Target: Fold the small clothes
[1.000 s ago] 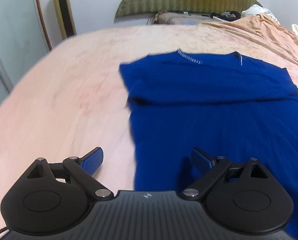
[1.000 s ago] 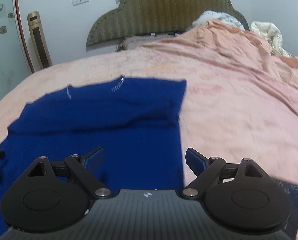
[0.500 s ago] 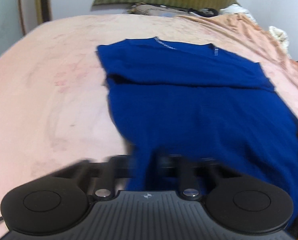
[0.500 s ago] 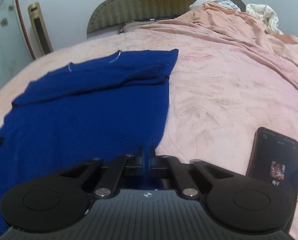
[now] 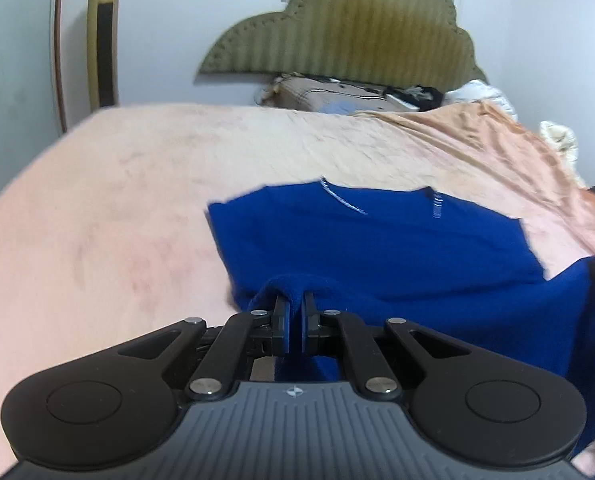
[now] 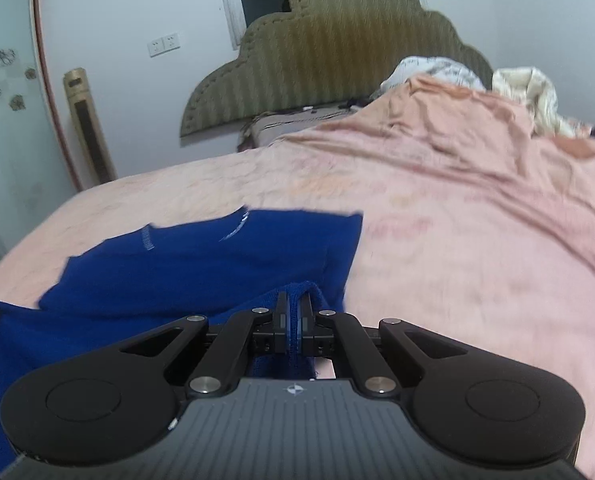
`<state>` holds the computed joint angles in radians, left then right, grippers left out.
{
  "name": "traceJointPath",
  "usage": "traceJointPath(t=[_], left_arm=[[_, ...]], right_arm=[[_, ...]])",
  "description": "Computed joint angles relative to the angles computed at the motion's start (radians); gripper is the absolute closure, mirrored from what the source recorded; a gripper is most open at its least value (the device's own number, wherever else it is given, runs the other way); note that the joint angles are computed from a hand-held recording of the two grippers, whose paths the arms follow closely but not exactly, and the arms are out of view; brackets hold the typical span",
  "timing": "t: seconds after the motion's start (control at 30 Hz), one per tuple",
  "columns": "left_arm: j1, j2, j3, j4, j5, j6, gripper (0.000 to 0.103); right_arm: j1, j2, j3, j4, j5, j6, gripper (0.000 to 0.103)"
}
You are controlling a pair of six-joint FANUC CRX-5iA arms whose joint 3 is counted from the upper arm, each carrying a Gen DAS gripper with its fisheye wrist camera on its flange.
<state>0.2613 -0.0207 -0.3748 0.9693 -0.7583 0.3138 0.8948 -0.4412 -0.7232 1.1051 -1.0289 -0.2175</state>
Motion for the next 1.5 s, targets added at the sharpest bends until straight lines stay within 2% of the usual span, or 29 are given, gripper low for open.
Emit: traceJointPath(t=[0.07,0.13,0.17,0.2,0.23,0.3,0.33,0.37,0.4,0.47,0.6,0.7,0.8,0.87,0.97,1.07,1.17,1.3,1.5], left_arm=[[-0.030,0.045,0.049,-0.080,0.031,0.055,0.095],[-0.047,0.073,0.082,-0.165,0.054,0.119,0.095],[-0.049,0.076,0.091,-0.210,0.061,0.153,0.093],[-0.047,0.069,0.088,-0.240,0.066,0.176,0.092],[-0.036,0.056,0.071,-0.229,0.058,0.160,0.088],[-0.006,0.036,0.046,-0.205,0.012,0.139,0.064],[0.009,0.023,0.028,-0.191,-0.004,0.131,0.038],[0.024,0.006,-0.002,-0.157,-0.013,0.106,0.027],[0.038,-0.019,-0.039,-0.125,-0.015,0.076,0.027],[0.058,-0.059,-0.079,-0.131,-0.020,0.059,0.027],[0.085,-0.100,-0.083,-0.247,-0.074,0.155,0.027],[0.064,-0.137,-0.087,-0.348,-0.054,0.248,0.027],[0.018,-0.178,-0.104,-0.424,0.013,0.287,0.027],[0.002,-0.187,-0.101,-0.451,0.018,0.310,0.027],[-0.018,-0.202,-0.103,-0.475,0.031,0.343,0.026],[-0.034,-0.215,-0.103,-0.512,0.045,0.372,0.023],[-0.048,-0.223,-0.101,-0.558,0.063,0.402,0.023],[-0.060,-0.214,-0.077,-0.613,0.048,0.458,0.023],[-0.063,-0.215,-0.073,-0.635,0.039,0.477,0.023]], right_arm=[[-0.064,0.056,0.032,-0.003,0.028,0.035,0.097],[-0.113,0.112,0.070,-0.050,0.044,0.077,0.086],[-0.118,0.126,0.077,-0.062,0.037,0.076,0.078],[-0.111,0.130,0.079,-0.070,0.019,0.066,0.074],[-0.096,0.117,0.064,-0.059,0.002,0.042,0.067],[-0.053,0.069,0.022,-0.042,-0.021,0.002,0.059],[-0.019,0.042,0.008,-0.055,-0.047,-0.002,0.058],[0.017,0.022,-0.004,-0.068,-0.074,-0.009,0.057],[0.058,-0.004,-0.017,-0.088,-0.104,-0.014,0.056],[0.120,-0.040,-0.031,-0.136,-0.137,-0.014,0.051],[0.225,-0.094,-0.069,-0.189,-0.169,-0.074,0.049],[0.263,-0.094,-0.084,-0.181,-0.144,-0.123,0.048],[0.260,-0.065,-0.082,-0.136,-0.048,-0.126,0.047],[0.226,-0.051,-0.087,-0.086,0.067,-0.137,0.036],[0.202,-0.010,-0.067,-0.041,0.144,-0.133,0.033],[0.203,0.028,-0.041,-0.032,0.154,-0.114,0.033],[0.229,0.051,-0.016,-0.047,0.101,-0.078,0.033],[0.240,0.028,-0.030,-0.046,0.075,-0.088,0.032],[0.258,-0.022,-0.076,-0.026,0.049,-0.156,0.032]])
